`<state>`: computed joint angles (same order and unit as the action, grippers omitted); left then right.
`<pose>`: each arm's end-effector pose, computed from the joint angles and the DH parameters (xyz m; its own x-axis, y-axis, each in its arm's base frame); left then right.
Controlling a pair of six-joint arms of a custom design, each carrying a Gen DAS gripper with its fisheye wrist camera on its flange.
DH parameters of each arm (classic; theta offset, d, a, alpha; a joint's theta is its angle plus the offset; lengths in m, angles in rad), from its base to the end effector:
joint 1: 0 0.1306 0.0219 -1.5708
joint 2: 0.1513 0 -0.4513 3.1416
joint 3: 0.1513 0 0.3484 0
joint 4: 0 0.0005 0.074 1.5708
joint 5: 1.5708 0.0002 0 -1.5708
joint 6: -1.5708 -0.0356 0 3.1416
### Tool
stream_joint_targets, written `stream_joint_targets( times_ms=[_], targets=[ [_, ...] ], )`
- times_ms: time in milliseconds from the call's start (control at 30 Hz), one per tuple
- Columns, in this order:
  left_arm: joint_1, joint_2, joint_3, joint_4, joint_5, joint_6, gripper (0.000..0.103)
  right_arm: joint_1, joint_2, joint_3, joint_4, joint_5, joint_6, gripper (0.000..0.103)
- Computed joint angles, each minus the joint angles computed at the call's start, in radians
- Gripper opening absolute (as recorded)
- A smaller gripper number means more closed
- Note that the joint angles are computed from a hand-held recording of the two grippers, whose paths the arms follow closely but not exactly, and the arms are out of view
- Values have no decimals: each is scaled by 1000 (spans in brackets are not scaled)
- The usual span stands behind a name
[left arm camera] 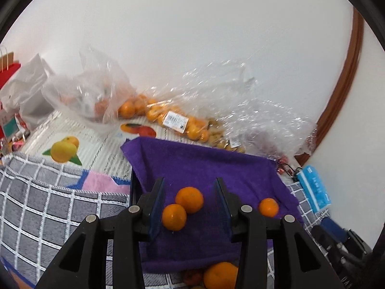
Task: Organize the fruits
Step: 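Grasp a large oval orange with the right gripper while the left gripper returns to the pile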
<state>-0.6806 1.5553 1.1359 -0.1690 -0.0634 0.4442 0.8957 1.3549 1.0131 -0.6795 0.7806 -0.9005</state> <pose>0.3836 -0.3084 0.3749 -0.6418 -0.0322 -0.7662 0.3447 0.8804 -0.3257 0.2529 0.2750 0.3794 -0.5857 0.1592 -0.7947 0.2158 0.9758 0.0365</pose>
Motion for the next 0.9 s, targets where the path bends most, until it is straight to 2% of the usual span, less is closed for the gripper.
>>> stream_joint_targets(
  times_ms=[67,200,300,400,633,733,867,900],
  targets=[
    [5,-27,-9,-25,11,-13,39,21,8,20,-41,-12,-38,46],
    [21,-74,-43,-79,-11,-38,43,50,28,29,-38,-38,-73,46],
    [35,-101,-84,-122,-57,-41,43,68,52,23,-16,-72,-102,46],
    [54,-119,-128,-147,-43,-19,43,79,75,6,28,-131,-119,46],
    [75,-128,-239,-93,-9,13,43,104,134,-16,86,-212,-100,46],
    [86,-117,-268,-54,36,38,43,110,152,-27,125,-243,-84,46],
    [86,-105,-274,-43,34,45,43,93,200,2,89,-302,-61,45],
    [83,-104,-274,-41,29,43,43,103,209,14,68,-275,-50,43]
  ],
)
